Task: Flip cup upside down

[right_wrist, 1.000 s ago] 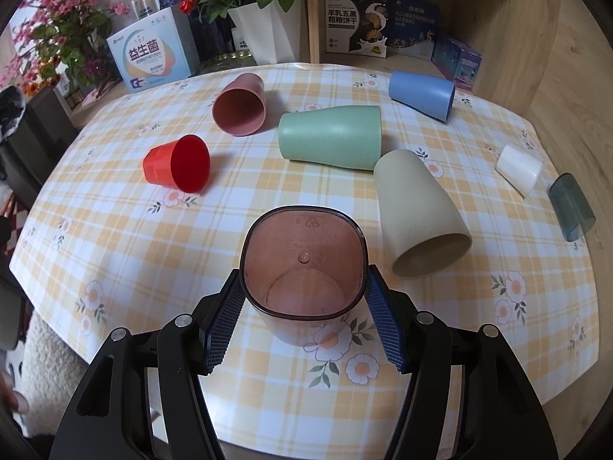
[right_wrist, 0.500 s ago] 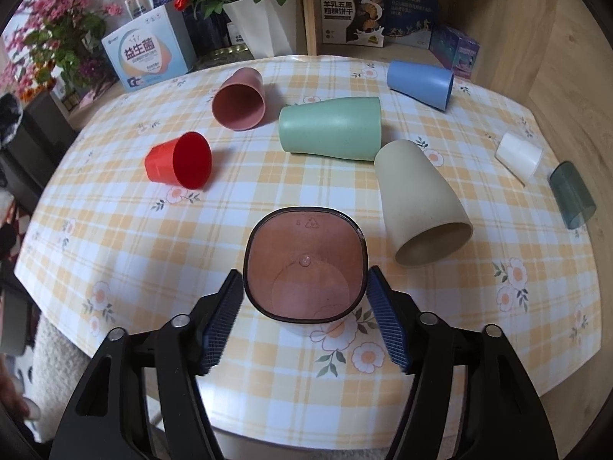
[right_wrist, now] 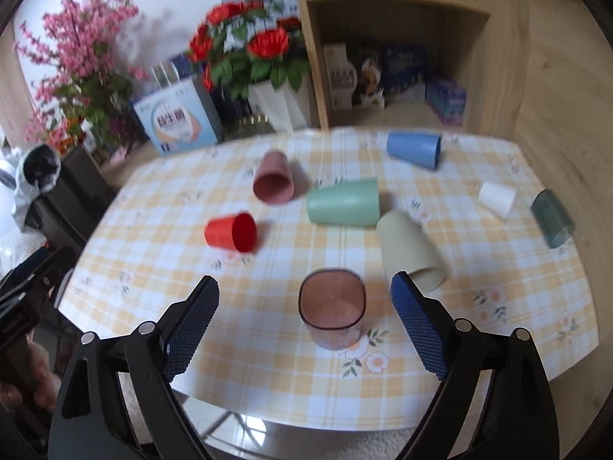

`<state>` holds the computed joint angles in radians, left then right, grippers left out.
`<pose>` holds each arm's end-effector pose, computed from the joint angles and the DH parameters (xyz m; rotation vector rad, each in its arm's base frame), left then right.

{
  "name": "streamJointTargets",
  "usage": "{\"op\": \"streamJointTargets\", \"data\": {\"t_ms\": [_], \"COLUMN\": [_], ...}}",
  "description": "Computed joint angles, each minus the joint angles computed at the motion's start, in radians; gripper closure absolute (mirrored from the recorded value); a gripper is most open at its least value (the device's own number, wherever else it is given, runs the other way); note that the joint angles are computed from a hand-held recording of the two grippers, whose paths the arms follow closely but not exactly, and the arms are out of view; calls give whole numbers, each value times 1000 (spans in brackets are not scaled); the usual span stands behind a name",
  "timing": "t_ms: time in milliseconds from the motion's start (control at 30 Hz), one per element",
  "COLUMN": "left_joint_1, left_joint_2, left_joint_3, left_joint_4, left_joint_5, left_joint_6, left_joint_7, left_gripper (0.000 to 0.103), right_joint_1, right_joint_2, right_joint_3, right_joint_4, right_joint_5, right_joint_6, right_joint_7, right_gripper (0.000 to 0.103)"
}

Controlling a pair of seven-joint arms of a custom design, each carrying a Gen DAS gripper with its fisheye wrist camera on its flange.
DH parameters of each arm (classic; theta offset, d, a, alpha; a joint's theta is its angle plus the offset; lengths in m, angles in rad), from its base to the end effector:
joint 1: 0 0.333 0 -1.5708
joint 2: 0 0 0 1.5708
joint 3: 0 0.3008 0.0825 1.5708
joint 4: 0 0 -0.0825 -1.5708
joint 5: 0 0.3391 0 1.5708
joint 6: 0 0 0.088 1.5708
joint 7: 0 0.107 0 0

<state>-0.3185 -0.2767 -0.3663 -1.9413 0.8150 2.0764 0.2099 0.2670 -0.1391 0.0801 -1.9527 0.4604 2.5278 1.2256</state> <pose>0.3744 -0.2891 0.6423 -1.9021 1.2636 -0.6813 0.4947 0.1770 0.6164 -1.9811 1.2917 -0.2853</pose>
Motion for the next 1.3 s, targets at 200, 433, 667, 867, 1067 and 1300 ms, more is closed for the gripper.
{"op": "streamJointTargets", "data": {"t_ms": [200,433,667,867,1067,1300], "left_joint_1": [0,-10,-32,-61,-76,-83], "left_joint_2": [4,7,60,80,91,88], "left_joint_3": [-37,-63,-101,-97,-91,-84], "left_joint_4": [107,196,286,312,323,321], "left_joint_5": [77,113,180,205,206,204], "left_joint_6": [-67,-79,-132,-154,-173,-173], "left_joint_7": [52,100,120,121,120,120], "left_gripper": [6,6,6,6,6,6], "right_joint_1": [5,-38,-61,-74,-73,-78], "right_joint_2": [-81,-175,-226,-244,-251,-252], "right_joint_3": [-27,1,-5,2,1,7], "right_joint_4": [16,-15,-25,-32,-37,-38], "right_joint_5": [111,36,12,-4,-5,-18], "right_joint_6": [-13,86,117,126,129,130], "right_joint_7": [-88,-48,-31,-20,-22,-11], "right_gripper": [15,15,15,15,15,15]}}
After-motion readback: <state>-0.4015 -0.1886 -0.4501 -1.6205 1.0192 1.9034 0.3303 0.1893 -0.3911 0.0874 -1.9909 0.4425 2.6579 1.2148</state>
